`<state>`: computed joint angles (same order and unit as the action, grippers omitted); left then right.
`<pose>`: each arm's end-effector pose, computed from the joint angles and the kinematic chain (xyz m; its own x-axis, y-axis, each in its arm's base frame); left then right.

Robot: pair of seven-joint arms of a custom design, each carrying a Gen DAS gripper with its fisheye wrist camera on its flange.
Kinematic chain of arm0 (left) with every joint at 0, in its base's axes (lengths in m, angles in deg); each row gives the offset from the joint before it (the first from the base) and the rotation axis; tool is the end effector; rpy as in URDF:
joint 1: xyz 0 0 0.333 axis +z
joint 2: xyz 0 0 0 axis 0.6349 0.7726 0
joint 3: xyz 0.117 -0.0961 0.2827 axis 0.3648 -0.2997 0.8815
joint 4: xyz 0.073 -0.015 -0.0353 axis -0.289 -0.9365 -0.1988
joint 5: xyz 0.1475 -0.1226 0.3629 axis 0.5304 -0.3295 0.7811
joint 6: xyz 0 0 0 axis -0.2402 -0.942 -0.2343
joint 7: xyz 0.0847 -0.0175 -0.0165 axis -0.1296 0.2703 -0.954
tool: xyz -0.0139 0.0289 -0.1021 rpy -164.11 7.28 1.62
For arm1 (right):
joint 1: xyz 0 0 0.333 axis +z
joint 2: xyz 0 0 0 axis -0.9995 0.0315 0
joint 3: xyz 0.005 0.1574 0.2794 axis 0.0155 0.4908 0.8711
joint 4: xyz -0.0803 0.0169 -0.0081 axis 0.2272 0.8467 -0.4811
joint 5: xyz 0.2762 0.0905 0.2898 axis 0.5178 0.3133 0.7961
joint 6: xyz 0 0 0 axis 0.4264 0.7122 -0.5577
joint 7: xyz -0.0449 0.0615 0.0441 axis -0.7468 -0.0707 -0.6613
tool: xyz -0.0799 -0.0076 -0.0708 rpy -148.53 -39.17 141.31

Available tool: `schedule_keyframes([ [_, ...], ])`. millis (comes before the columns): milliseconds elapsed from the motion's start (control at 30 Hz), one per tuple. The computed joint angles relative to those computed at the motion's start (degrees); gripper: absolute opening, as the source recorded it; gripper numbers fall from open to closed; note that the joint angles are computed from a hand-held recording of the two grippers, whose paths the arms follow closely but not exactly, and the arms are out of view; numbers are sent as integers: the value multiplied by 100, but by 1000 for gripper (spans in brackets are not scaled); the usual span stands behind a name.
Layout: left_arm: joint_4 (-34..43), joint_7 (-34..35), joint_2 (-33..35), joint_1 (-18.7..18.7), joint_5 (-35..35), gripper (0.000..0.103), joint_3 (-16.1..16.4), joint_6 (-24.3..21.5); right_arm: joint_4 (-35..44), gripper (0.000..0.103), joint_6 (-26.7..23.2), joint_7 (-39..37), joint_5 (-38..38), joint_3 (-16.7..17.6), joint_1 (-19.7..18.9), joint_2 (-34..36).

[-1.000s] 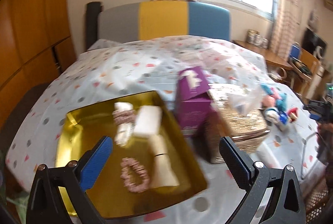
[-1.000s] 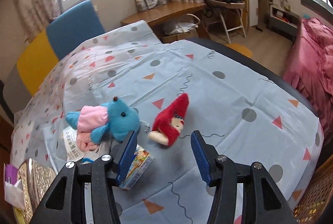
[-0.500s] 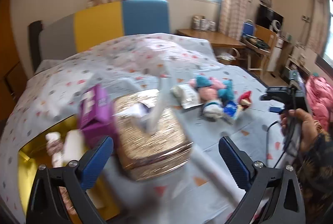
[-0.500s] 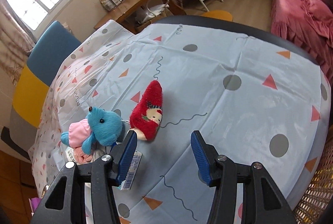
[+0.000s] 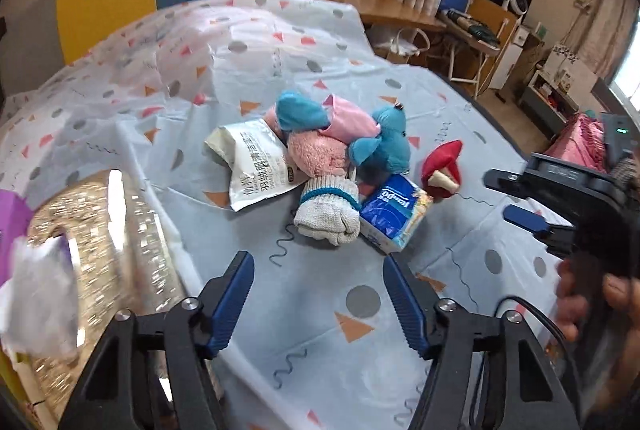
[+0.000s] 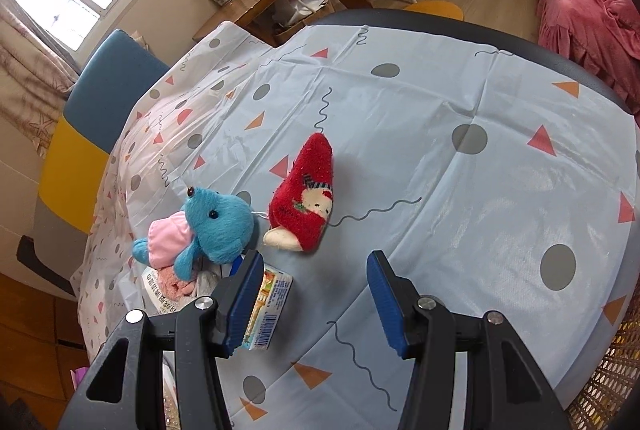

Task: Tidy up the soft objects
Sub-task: 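Move both tools back toward the remaining items, right tool toward the blue tissue pack, then grasp the white knit glove with the left tool while the right tool grasps the red sock toy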

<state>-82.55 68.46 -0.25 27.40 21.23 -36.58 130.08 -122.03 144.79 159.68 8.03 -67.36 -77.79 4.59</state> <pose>0.6801 -0.2889 0.4013 -0.1119 -0.9903 0.0823 -0.8096 0.0428 -0.5854 0.7159 0.2576 0.3739 -0.3322 -0.7694 -0.5456 -0.7249 0.5783 -0.3743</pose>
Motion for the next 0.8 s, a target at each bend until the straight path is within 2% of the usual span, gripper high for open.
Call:
schedule_keyframes([
  [167, 1159, 156, 928, -91, -149, 66, -8, -474, 48, 54, -34, -281, 235, 294, -209, 76],
  [400, 2784, 557, 2069, -206, -490, 66, -15, -1125, 89, 55, -49, -496, 468, 388, -255, 130],
  [500, 3218, 798, 2362, -191, -749, 49, -71, -1347, 32, 55, 8, -405, 536, 335, -236, 105],
  [567, 2891, 808, 2181, -158, -769, 45, -69, -1119, -61, 54, 82, -208, 531, 216, -174, 52],
  [667, 2104, 853, 1729, -27, -860, 44, -168, -761, -241, 54, 224, 210, 454, -2, -74, -47],
  [800, 759, 723, 938, 48, -749, 44, -193, -200, -288, 54, 259, 297, 428, 171, -243, -30],
])
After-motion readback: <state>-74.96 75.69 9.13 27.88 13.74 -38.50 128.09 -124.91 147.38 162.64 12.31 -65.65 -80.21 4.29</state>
